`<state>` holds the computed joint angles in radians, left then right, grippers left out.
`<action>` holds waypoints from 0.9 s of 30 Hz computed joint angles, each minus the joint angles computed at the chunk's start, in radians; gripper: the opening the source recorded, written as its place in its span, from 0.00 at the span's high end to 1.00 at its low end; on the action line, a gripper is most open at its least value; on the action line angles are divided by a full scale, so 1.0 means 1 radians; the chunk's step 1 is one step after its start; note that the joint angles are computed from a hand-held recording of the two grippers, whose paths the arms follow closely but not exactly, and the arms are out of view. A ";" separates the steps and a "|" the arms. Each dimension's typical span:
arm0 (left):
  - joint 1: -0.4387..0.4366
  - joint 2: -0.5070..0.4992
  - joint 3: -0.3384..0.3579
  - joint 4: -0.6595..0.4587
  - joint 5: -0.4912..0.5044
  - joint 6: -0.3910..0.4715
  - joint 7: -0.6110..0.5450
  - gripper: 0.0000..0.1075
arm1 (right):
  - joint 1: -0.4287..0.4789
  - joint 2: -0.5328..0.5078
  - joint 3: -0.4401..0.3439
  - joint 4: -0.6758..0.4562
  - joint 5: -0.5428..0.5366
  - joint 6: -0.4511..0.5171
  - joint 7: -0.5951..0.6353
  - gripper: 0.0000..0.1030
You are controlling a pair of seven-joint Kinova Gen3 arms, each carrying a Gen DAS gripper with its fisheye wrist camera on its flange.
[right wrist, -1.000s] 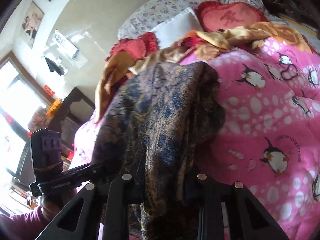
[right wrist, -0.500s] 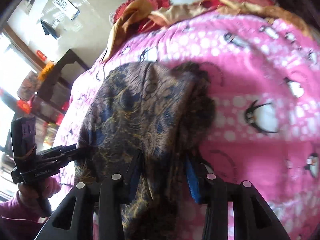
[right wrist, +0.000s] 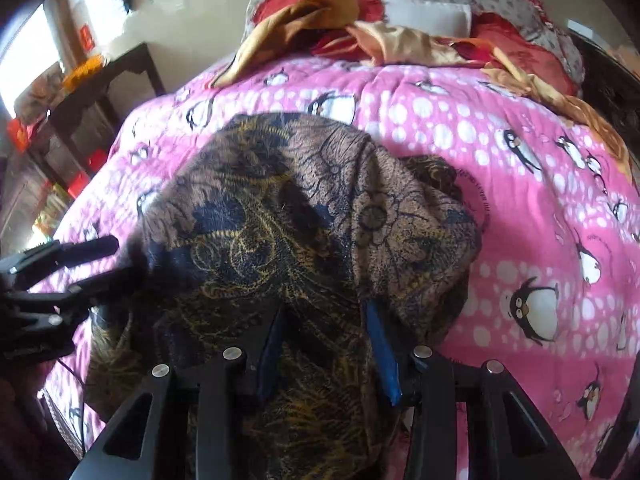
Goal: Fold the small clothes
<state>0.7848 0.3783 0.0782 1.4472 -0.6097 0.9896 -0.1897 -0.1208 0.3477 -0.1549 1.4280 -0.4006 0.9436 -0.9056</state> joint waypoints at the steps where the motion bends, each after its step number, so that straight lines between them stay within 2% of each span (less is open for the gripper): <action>1: 0.012 0.001 -0.005 -0.004 -0.014 0.013 0.012 0.41 | 0.007 -0.013 -0.002 0.006 -0.008 0.004 0.004 0.58; 5: 0.052 0.021 -0.011 -0.050 -0.057 0.094 0.041 0.41 | 0.022 -0.088 0.001 0.051 -0.032 -0.002 0.038 0.51; 6: 0.059 0.025 -0.011 -0.058 -0.066 0.108 0.047 0.41 | 0.018 -0.104 0.006 0.059 -0.031 -0.007 0.034 0.48; 7: 0.062 0.025 -0.010 -0.063 -0.070 0.114 0.050 0.41 | 0.013 -0.121 0.010 0.078 -0.035 -0.027 0.028 0.41; 9: 0.068 0.028 -0.007 -0.075 -0.074 0.128 0.056 0.41 | 0.013 -0.162 0.018 0.117 -0.054 -0.064 0.024 0.38; 14: 0.089 0.020 -0.004 -0.083 -0.095 0.154 0.080 0.41 | -0.032 -0.229 0.040 0.183 -0.014 -0.161 -0.077 0.29; 20: 0.092 0.002 0.007 -0.081 -0.098 0.190 0.111 0.41 | -0.057 -0.235 0.051 0.173 0.031 -0.153 -0.170 0.25; 27: 0.105 -0.010 0.019 -0.069 -0.135 0.210 0.153 0.41 | -0.059 -0.241 0.049 0.175 0.033 -0.148 -0.185 0.23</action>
<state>0.8899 0.3683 0.0975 1.3779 -0.7451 1.1996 -0.0368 -0.1794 0.1067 -0.1058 1.6034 -0.3677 0.7954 -1.0909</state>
